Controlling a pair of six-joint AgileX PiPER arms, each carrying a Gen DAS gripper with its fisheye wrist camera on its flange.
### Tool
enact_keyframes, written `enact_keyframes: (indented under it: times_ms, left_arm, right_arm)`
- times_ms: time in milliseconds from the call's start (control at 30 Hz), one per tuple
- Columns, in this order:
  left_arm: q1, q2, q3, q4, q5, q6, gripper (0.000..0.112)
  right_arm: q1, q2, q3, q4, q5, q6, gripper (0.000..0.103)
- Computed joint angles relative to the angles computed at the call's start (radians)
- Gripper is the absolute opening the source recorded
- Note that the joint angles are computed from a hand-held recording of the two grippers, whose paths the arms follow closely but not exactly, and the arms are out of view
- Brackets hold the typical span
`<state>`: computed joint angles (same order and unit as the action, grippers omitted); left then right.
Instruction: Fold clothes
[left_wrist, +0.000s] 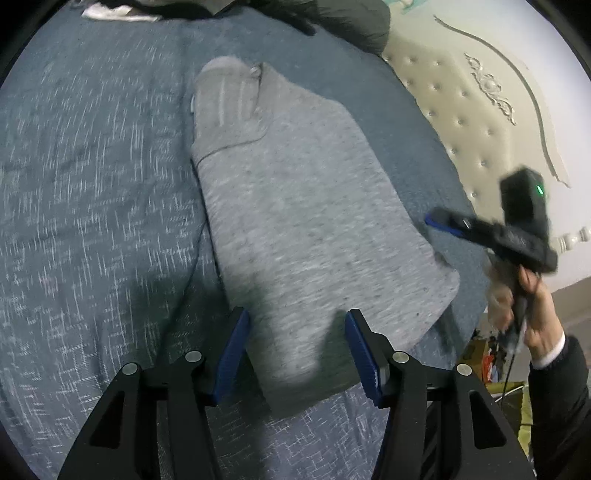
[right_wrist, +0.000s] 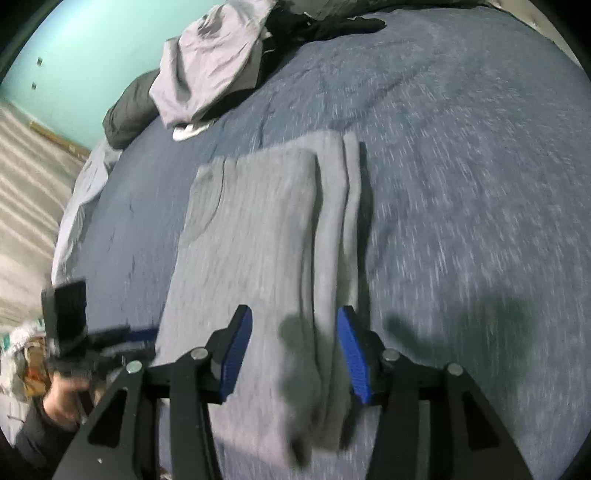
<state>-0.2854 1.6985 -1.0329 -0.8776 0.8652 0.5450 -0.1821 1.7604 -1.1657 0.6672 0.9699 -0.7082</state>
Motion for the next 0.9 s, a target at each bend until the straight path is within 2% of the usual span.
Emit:
enact_keyframes:
  times_ms: [133,267,467,567,700,900]
  left_arm:
    - [-0.022,-0.003,0.014,0.009,-0.028,-0.026,0.061]
    - [-0.052,-0.008,0.013,0.028,-0.053,-0.071,0.062]
    - [-0.013,0.004,0.006,0.013,0.005,-0.062,0.062]
    - [-0.002,0.038,-0.006,-0.018,0.025,-0.050,0.071]
    - [0.017,0.097,0.000,-0.137,0.033,0.028,0.074]
    - [0.036,0.165,0.027,-0.290,0.033,0.171,0.079]
  right_arm:
    - [0.032,-0.078,0.119,-0.119,-0.063,0.001,0.049]
    - [0.026,-0.082,0.180,-0.177,-0.094,0.037,0.049]
    - [-0.032,-0.056,0.162,-0.067,-0.031,0.004,0.049]
    - [-0.033,0.002,0.129,-0.047,0.016,0.013,0.053]
    - [-0.036,0.054,0.110,-0.027,0.020,0.005,0.061]
    - [-0.033,0.122,0.073,-0.001,0.041,-0.032,0.061]
